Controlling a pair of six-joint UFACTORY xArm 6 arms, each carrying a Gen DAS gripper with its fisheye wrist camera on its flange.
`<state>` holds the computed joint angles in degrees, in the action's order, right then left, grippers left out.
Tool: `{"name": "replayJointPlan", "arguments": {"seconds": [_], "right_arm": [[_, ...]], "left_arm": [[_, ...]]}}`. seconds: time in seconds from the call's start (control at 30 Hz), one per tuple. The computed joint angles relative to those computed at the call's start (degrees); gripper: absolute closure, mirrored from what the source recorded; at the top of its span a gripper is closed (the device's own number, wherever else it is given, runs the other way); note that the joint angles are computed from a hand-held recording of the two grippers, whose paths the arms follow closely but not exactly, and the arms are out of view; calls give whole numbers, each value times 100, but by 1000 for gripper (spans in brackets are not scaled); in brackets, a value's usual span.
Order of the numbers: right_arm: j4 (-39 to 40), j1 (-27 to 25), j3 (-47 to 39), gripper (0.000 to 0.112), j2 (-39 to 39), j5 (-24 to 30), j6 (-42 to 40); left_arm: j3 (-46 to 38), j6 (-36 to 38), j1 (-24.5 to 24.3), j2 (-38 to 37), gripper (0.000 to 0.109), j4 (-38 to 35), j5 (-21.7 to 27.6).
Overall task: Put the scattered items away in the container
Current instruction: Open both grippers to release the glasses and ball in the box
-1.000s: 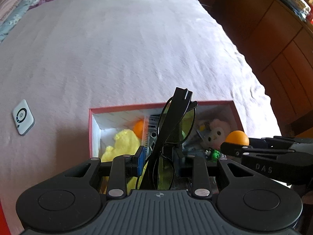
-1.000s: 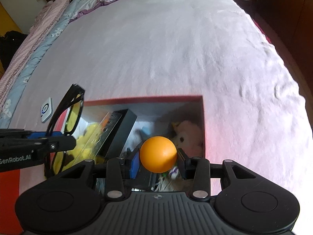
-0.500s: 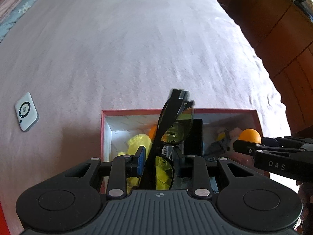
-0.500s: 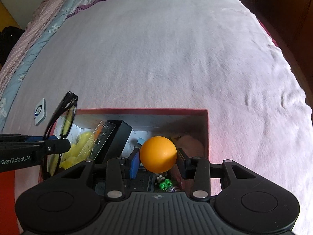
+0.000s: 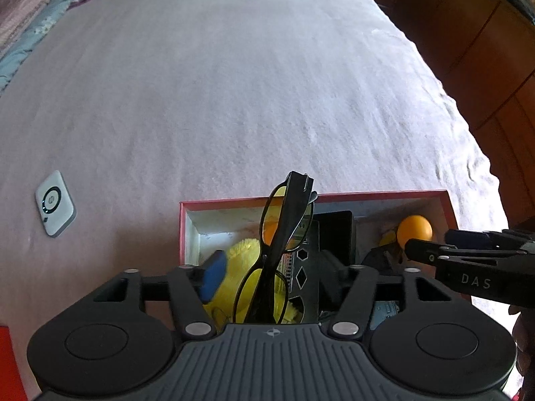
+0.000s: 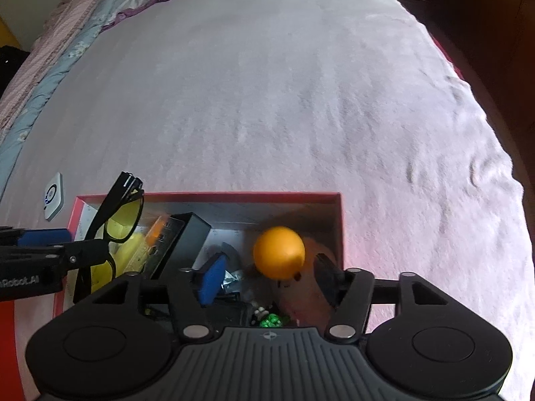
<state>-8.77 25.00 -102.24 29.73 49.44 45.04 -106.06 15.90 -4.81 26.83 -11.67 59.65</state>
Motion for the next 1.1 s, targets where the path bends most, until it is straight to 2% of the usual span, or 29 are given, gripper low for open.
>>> {"name": "replayJointPlan", "arguments": {"seconds": [0.03,0.1,0.53,0.8,1.1], "right_arm": [[-23,10,74,43,-60,-14,76],[-34,39,242,36,-185,-75,206],[-118,506,1216,32,-1105,-112,734],[-602,780,1429,30,-1622,68,1195],[-878,986,1582,29,-2100,298,1230]], "left_arm": [[56,-36,-1,-47,34,31,-33],[199,-114,2,-168,29,97,-117],[1309,-417,24,-1206,23,367,-205],[2122,-453,-35,-2019,18,741,-491],[2707,-366,-9,-2792,15,624,-458]]}}
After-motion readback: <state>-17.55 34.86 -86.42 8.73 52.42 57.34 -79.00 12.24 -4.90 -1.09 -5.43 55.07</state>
